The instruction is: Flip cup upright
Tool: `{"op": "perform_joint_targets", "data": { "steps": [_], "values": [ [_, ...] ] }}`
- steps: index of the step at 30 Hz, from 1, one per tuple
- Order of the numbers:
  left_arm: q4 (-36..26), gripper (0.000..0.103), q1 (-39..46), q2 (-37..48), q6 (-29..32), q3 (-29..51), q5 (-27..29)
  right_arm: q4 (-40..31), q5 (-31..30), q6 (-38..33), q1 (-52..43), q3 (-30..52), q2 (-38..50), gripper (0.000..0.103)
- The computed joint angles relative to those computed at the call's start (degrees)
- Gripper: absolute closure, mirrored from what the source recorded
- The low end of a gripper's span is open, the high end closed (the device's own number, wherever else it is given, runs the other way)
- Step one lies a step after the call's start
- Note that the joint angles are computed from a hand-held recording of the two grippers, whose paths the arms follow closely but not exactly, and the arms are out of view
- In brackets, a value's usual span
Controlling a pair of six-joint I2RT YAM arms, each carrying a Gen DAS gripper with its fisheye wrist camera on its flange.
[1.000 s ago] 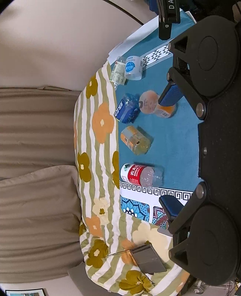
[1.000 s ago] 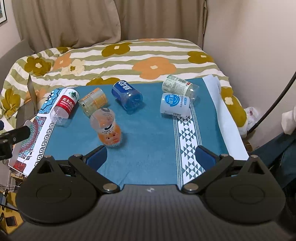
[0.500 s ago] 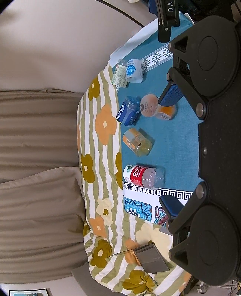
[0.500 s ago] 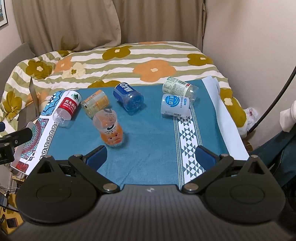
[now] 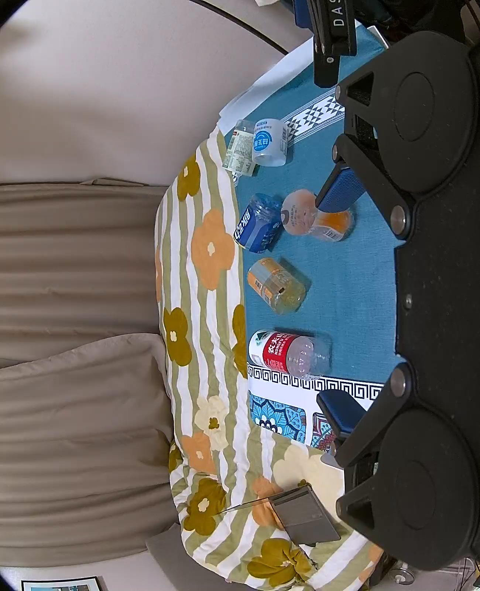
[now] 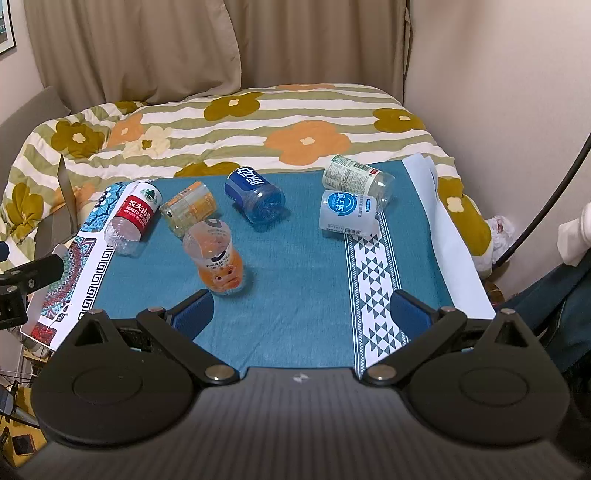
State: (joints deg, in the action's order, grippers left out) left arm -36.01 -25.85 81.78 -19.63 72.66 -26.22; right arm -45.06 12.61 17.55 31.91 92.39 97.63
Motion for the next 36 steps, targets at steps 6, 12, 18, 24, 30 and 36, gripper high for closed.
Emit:
{"op": "perform_joint_targets", "data": {
  "steps": [6, 12, 18, 24, 30, 36],
  "values": [
    [-0.3, 0.000, 0.4, 0.3, 0.1, 0.5, 0.3, -0.1, -0.1, 0.0, 0.0, 0.1, 0.1, 0.000],
    [-0.4, 0.000, 0.4, 0.3, 0.1, 0.6, 0.3, -0.2, -0.2, -0.1, -0.2, 0.5, 0.4, 0.000],
    [-0.2, 0.000, 0.6, 0.2, 0.3, 0.4, 0.4, -0.2, -0.2, -0.1, -0.2, 0.6, 0.6, 0.000],
    [-0.2, 0.000, 1.3, 0.3, 0.6, 0.4, 1.2, -0.2, -0.2, -0.2, -0.2, 0.8, 0.7, 0.000],
    [0.3, 0.000, 1.9, 0.9, 1.3, 0.4, 0.3, -0.3, -0.3, -0.2, -0.3, 1.0, 0.9, 0.000],
    [0.9, 0.000, 2.4, 1.2, 1.4, 0.4, 0.6, -0.3, -0.4, -0.3, -0.3, 1.0, 1.0, 0.000]
  ]
}}
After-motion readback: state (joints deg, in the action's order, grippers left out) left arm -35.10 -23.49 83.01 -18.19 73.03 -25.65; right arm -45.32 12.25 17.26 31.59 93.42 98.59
